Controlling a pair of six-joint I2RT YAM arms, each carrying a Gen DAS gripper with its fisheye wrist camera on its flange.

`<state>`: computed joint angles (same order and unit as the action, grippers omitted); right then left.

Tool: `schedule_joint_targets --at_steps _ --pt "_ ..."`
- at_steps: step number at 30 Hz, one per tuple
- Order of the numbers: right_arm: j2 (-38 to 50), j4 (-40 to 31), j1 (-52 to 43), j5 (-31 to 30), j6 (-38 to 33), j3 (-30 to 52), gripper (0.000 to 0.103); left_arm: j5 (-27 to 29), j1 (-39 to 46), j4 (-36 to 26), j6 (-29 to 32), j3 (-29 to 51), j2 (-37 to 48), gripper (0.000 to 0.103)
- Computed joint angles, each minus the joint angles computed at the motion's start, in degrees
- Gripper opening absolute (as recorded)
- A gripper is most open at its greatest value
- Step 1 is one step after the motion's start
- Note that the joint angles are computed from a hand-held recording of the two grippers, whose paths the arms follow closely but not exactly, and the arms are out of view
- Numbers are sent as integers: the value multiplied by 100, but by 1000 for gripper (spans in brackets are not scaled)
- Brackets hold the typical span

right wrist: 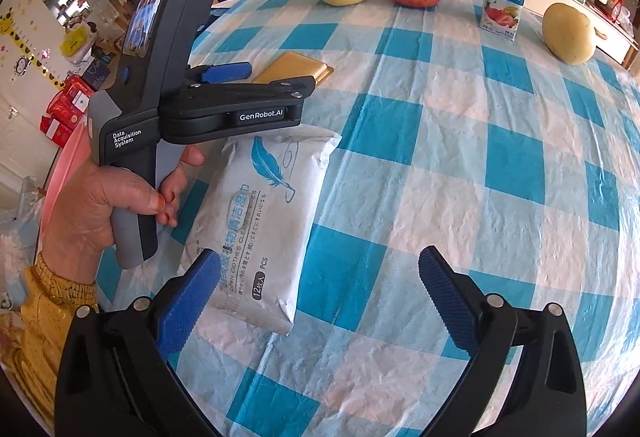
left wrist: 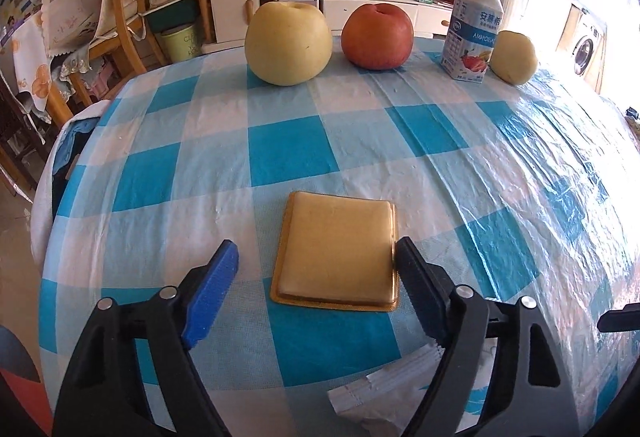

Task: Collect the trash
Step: 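Grasp the gold square pack with the left tool while the right tool grasps the white feather-print wipes pack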

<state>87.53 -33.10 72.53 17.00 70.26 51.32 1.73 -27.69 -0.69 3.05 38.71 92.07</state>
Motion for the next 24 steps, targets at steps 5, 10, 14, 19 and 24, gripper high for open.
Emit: schedule_joint_targets --at_steps 5,10,14,19,24 --pt "53 521 -119 -181 -8 -170 98 -2 -10 84 -81 -61 -75 60" --pt "381 633 -57 -70 -189 54 98 26 18 161 -167 -131 -113 60" --pt "542 808 -56 37 -268 107 98 90 166 110 -268 -127 -145 60" --pt "637 1082 -113 100 -289 74 98 144 455 136 -390 -185 -337 60" --pt "965 1100 -145 202 -419 347 98 -5 609 243 -553 -269 -509 60"
